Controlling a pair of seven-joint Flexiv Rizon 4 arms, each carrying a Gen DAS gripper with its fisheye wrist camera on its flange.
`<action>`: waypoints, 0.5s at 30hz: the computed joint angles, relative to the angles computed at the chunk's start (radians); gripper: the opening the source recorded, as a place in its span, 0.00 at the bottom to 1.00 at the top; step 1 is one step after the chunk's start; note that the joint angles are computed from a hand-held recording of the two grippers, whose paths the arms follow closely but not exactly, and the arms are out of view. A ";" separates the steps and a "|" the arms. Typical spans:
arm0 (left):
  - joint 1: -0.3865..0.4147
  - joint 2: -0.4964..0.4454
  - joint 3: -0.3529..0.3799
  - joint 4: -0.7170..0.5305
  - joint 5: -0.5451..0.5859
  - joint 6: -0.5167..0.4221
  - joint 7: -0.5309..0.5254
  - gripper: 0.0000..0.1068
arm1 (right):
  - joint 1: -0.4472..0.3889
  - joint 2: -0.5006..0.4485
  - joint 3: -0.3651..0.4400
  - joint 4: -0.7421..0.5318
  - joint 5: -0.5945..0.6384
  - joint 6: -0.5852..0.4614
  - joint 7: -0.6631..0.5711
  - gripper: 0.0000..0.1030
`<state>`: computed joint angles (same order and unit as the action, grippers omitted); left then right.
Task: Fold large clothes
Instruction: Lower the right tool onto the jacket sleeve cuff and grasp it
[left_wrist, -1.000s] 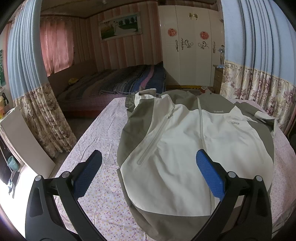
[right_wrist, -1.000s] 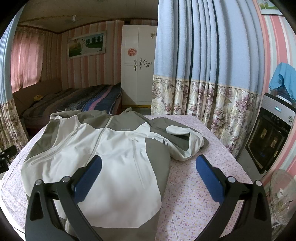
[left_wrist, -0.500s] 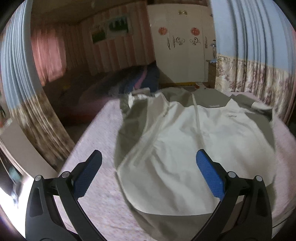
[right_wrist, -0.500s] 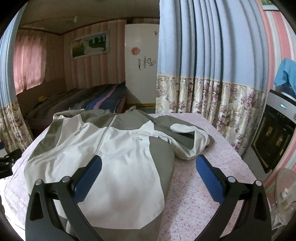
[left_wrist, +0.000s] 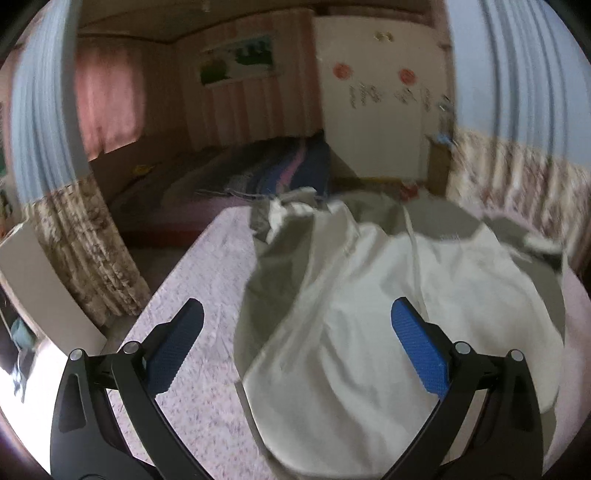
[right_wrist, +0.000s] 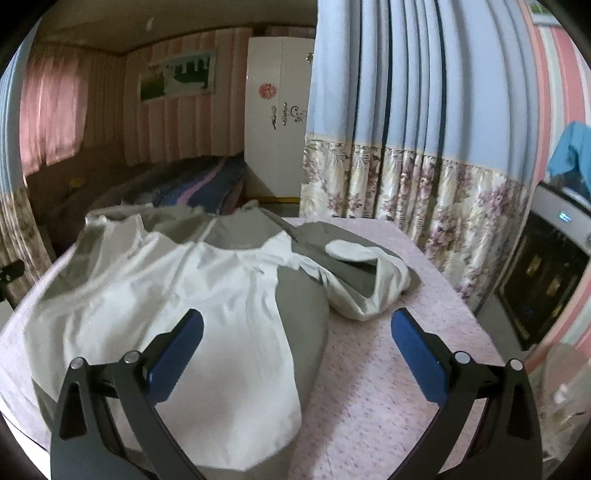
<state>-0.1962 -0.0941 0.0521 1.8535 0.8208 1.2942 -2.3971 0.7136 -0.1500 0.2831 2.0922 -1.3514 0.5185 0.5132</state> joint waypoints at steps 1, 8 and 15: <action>0.005 -0.011 -0.003 -0.014 -0.014 -0.004 0.013 0.94 | -0.007 0.004 -0.007 -0.004 -0.010 0.007 -0.011 0.99; -0.014 -0.096 -0.006 -0.172 -0.086 -0.145 0.204 0.94 | -0.110 0.012 -0.070 -0.042 -0.254 0.185 -0.097 0.99; -0.042 -0.197 0.031 -0.316 -0.169 -0.121 0.324 0.94 | -0.174 -0.012 -0.101 -0.136 -0.169 0.203 -0.337 0.99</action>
